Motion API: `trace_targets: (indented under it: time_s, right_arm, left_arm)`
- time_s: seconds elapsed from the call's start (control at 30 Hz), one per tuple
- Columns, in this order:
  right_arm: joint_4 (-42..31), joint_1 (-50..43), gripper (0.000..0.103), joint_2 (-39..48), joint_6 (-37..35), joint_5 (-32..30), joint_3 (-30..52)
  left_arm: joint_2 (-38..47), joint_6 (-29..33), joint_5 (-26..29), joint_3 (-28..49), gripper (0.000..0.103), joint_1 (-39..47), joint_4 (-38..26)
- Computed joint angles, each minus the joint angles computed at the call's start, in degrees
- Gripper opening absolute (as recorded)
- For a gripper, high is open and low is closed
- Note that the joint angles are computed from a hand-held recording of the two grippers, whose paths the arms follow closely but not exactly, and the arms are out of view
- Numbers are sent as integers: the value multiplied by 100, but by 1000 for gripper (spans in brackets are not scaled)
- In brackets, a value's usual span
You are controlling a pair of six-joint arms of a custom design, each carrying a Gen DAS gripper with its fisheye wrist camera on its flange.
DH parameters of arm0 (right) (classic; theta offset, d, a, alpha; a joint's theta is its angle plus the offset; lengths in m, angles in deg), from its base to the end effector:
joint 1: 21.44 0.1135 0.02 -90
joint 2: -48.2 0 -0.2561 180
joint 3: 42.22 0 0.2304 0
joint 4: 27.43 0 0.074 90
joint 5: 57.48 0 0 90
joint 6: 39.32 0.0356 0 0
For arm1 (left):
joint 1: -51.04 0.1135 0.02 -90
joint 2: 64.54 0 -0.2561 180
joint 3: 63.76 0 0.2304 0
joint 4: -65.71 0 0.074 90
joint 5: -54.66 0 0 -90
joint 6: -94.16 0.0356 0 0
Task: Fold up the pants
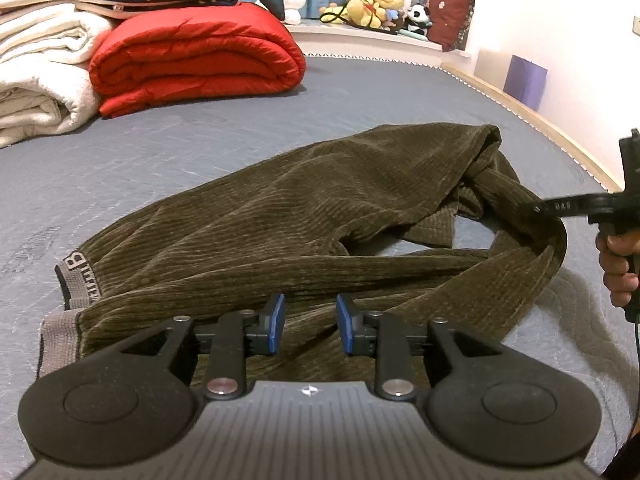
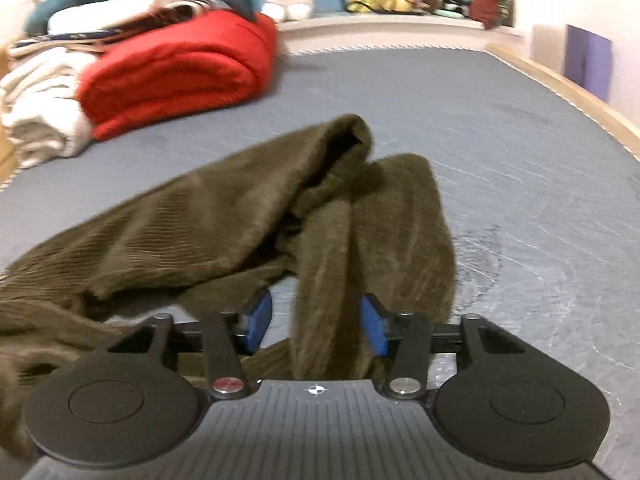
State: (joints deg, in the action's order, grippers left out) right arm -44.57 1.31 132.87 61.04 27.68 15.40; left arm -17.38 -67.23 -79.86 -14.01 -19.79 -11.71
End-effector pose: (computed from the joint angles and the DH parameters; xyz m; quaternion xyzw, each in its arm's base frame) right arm 0.2570 0.1110 0.1874 -0.1157 0.9132 0.1481 0.3617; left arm 0.0571 -0.0882 0.2158 -0.0545 0.9171 0.0060 0.3948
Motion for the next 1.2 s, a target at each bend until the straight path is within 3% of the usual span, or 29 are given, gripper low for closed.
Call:
trace_targets:
  time_s: [0.03, 0.13, 0.33, 0.5, 0.6, 0.7, 0.8, 0.87, 0.9, 0.97, 1.1, 1.2]
  right_arm:
    - [-66, -44, 9, 79, 23, -54, 62]
    - [-44, -189, 8, -240, -98, -24, -195]
    - [-1084, -890, 7, -1916, -1035, -708, -787]
    - [-3323, -1711, 7, -3420, -2658, -1391, -1019]
    - [-4627, -1972, 7, -3680, -3901, -1534, -1087]
    - [-4889, -1943, 11, -3730, -4424, -1493, -1199]
    - [-5092, -2838, 19, -3359, -4769, -2412, -570]
    - [-5018, -3412, 34, -3257, -4634, -3103, -189]
    - [-4800, -3487, 37, -3251, -4402, -3292, -108]
    - [-3869, -3217, 44, -3257, -3450, -3259, -219]
    - [-1996, -1771, 44, -2541, -1764, -2064, -636]
    - [-798, -649, 49, -1606, -1286, -812, -742]
  left_arm:
    - [-45, -54, -11, 5, 31, -16, -65]
    - [-175, -90, -44, -7, 31, -20, -124]
    - [-106, 120, -25, -40, 31, -123, 128]
    - [23, 62, -59, 38, 31, -353, 184]
    - [52, 104, -82, 113, 31, -420, 229]
    - [106, 285, -54, 143, 31, -322, 389]
    - [127, 469, 31, 92, 34, -153, 517]
    - [136, 595, 99, 36, 38, -15, 595]
    - [143, 661, 132, 7, 38, 67, 642]
    - [165, 764, 198, -44, 38, 220, 736]
    - [227, 905, 311, -139, 38, 475, 894]
    - [284, 942, 351, -173, 38, 557, 921]
